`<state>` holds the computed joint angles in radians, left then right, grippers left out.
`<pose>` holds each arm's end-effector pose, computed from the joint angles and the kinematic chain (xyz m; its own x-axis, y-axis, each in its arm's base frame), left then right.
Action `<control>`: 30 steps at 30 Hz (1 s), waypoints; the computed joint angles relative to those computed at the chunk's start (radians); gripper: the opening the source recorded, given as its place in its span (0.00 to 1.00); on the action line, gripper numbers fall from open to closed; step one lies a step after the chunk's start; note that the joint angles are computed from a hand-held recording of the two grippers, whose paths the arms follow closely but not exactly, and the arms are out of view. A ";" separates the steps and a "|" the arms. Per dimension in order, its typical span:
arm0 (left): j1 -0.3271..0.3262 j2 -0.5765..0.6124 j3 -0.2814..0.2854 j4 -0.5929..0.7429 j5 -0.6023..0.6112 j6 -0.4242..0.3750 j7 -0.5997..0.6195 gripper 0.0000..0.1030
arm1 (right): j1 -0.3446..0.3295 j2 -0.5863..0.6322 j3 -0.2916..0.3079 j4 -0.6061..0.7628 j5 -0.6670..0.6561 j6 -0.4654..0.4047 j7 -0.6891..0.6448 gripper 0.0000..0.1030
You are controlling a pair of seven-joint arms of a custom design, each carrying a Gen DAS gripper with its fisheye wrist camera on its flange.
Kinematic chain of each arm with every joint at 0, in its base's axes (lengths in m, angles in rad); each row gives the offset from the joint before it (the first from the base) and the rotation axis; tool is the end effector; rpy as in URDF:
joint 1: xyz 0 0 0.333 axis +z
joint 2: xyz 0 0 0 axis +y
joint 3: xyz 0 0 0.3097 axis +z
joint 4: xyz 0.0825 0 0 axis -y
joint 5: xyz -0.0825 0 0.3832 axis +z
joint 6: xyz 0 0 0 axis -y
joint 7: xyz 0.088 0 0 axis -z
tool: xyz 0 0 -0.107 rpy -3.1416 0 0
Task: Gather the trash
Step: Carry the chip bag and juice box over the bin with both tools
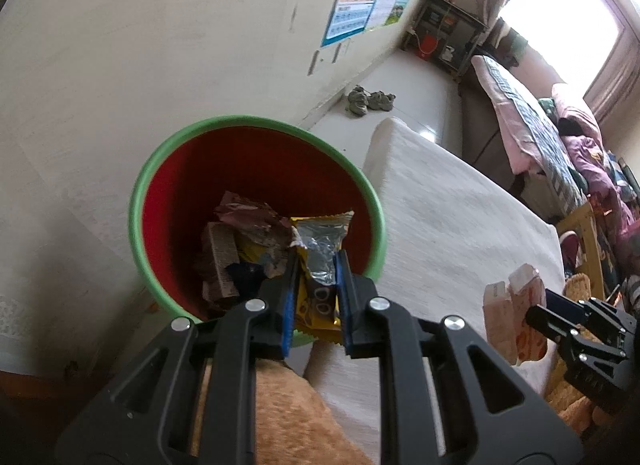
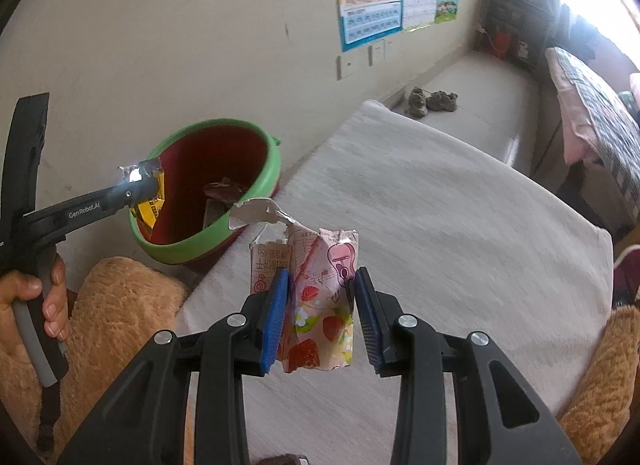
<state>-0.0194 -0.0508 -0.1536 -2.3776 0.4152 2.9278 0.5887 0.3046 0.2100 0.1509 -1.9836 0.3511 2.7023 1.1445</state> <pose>0.5191 -0.1171 0.4007 0.3338 -0.9088 0.2503 -0.7395 -0.4171 -0.5283 0.5748 0.2635 0.4110 0.5774 -0.8101 -0.1019 -0.7238 -0.4500 -0.5231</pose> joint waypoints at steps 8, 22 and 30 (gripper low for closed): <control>0.035 -0.034 0.006 -0.040 0.008 0.006 -0.021 0.16 | 0.016 0.046 0.012 0.061 -0.020 -0.014 0.013 0.33; 0.065 -0.043 0.004 -0.059 -0.016 0.008 -0.002 0.16 | -0.013 0.092 0.027 0.152 0.035 -0.054 0.015 0.33; 0.074 -0.075 0.002 -0.090 -0.034 0.009 0.018 0.16 | -0.027 -0.008 -0.023 0.061 -0.014 -0.037 0.033 0.33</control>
<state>0.0543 -0.1260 -0.1517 -2.4677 0.3812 2.9363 0.6067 0.2772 0.2022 0.1279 -1.9224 0.3367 2.6658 1.1772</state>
